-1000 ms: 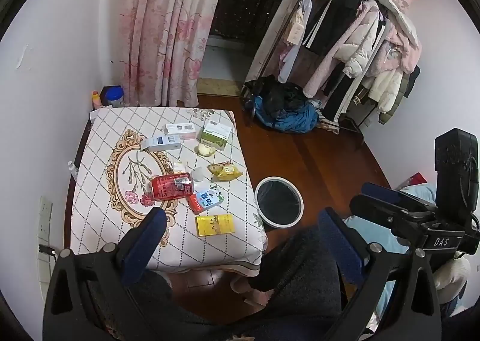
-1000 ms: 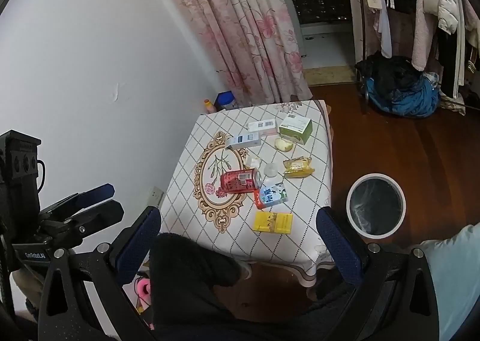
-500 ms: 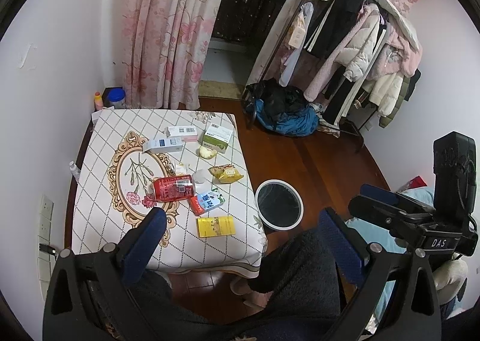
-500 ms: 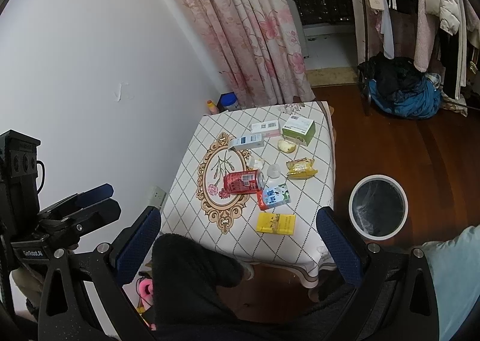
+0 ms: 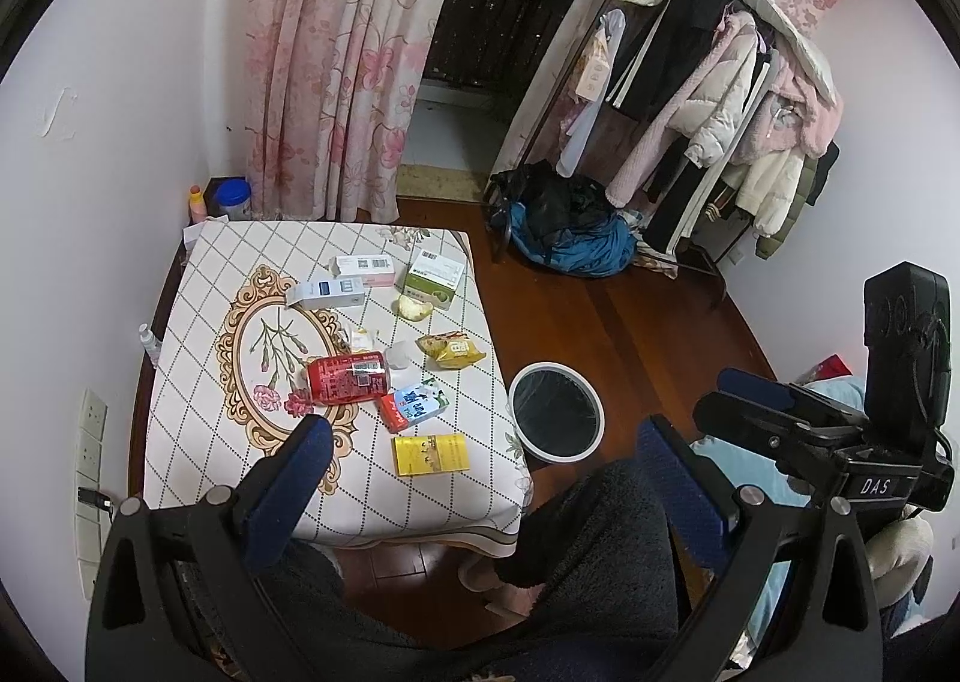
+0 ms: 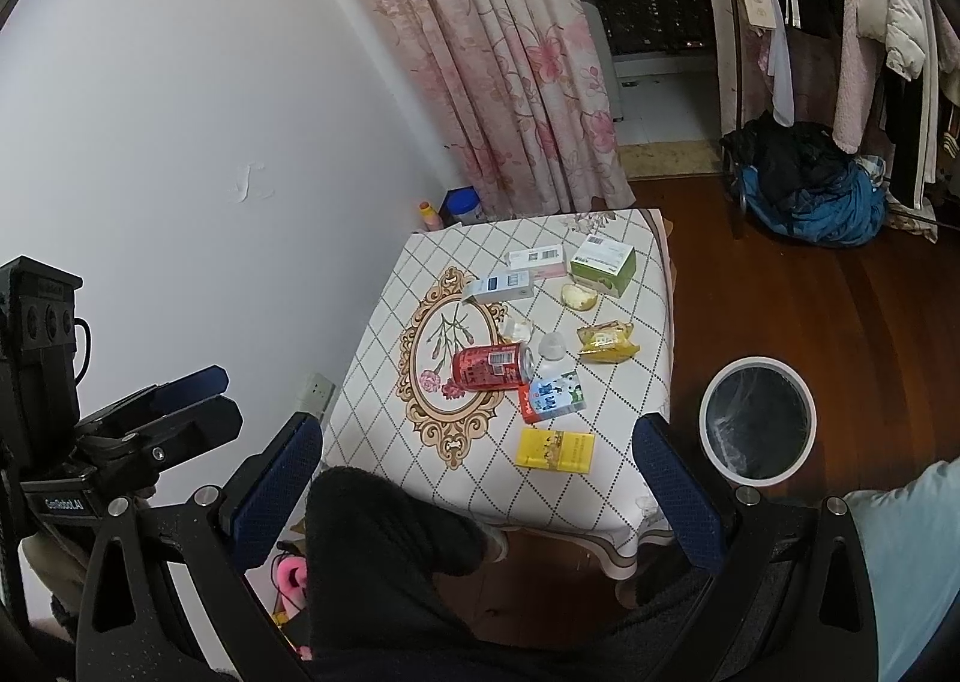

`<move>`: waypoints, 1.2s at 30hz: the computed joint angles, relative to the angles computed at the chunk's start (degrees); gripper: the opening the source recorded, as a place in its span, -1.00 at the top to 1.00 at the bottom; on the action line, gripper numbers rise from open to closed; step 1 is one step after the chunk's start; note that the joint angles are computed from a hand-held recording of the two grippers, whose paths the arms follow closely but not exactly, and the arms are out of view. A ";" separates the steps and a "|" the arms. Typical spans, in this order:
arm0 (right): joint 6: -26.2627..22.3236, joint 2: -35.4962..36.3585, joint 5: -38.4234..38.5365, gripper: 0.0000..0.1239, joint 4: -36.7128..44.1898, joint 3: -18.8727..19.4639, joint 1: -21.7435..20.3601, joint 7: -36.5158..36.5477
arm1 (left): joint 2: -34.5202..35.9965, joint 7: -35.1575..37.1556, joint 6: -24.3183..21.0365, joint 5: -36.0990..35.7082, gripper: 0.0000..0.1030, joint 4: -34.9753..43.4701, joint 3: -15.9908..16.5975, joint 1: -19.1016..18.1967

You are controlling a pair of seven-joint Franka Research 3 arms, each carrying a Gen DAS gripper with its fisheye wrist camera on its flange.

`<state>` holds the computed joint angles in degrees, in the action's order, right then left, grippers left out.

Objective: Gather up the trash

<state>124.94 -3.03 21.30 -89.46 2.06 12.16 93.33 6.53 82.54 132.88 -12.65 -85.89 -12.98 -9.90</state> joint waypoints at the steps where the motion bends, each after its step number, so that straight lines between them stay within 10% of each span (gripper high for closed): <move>1: 0.05 0.02 0.00 -0.66 0.05 0.02 0.02 -0.02 | -0.07 0.21 0.12 -0.12 -1.00 -0.20 0.01 0.07; 36: 0.59 0.09 -0.46 -0.66 -0.08 0.18 0.31 -0.06 | -0.77 0.37 0.57 -0.35 -1.00 -1.22 0.13 0.06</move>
<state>125.53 -2.94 20.83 -89.53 2.24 12.47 93.27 5.76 82.91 133.45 -13.00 -87.11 -12.85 -9.84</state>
